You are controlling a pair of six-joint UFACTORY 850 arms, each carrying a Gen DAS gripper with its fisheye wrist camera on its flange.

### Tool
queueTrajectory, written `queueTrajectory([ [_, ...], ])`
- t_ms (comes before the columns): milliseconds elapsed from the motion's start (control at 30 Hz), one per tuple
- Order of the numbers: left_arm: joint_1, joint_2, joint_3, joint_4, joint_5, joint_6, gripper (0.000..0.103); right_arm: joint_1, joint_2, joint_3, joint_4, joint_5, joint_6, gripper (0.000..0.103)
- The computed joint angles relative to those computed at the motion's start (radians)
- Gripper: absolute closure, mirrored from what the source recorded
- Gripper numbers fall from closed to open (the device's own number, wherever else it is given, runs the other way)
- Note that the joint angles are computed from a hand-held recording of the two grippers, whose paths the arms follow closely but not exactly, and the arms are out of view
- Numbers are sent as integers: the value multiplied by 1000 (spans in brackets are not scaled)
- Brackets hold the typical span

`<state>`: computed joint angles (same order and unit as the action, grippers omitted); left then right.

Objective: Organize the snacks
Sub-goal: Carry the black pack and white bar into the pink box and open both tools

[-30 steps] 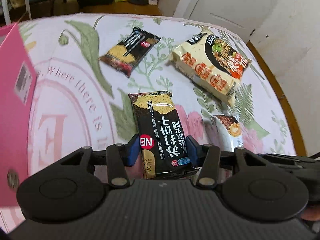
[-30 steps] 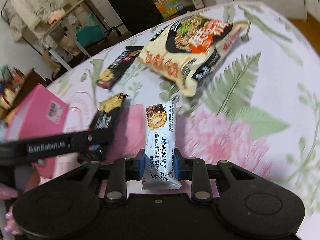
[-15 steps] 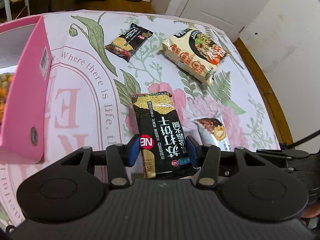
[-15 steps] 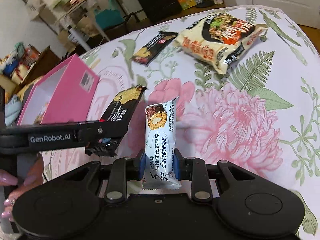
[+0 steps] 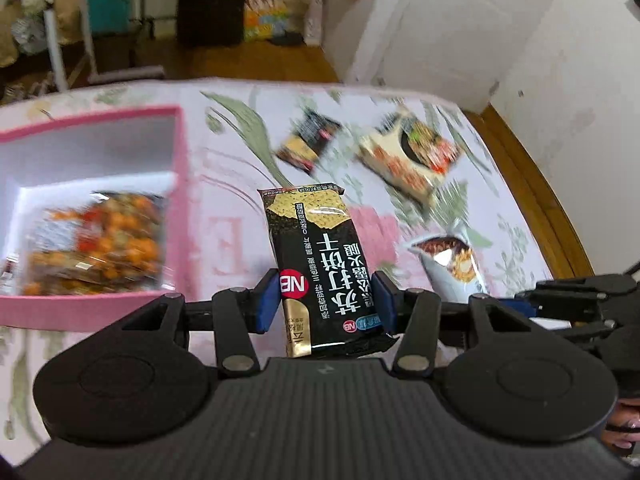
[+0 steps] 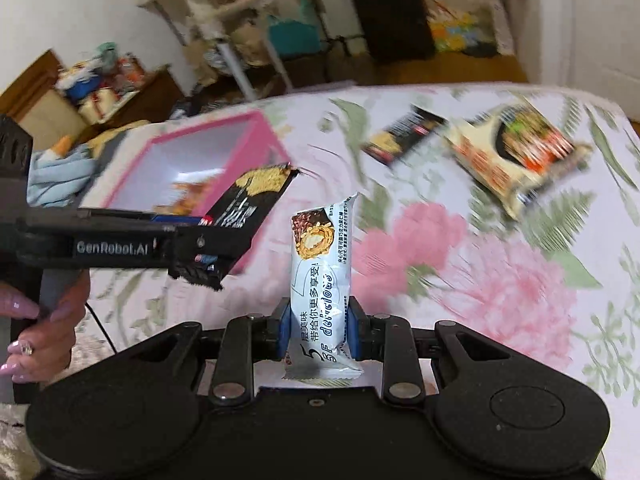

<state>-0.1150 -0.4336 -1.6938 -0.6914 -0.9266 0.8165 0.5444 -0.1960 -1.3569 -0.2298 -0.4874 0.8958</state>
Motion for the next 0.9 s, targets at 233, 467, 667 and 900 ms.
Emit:
queueTrajectory([
  [233, 58, -16, -39, 57, 131, -89, 55, 9, -90, -112, 108, 58, -191, 71],
  [467, 97, -123, -155, 155, 166, -268, 55, 0, -175, -208, 153, 79, -291, 71],
  [667, 104, -218, -269, 241, 152, -379, 55, -16, -280, -358, 312, 63, -501, 71],
  [900, 94, -240, -276, 319, 261, -446, 55, -13, -501, -642, 367, 26, -678, 71],
])
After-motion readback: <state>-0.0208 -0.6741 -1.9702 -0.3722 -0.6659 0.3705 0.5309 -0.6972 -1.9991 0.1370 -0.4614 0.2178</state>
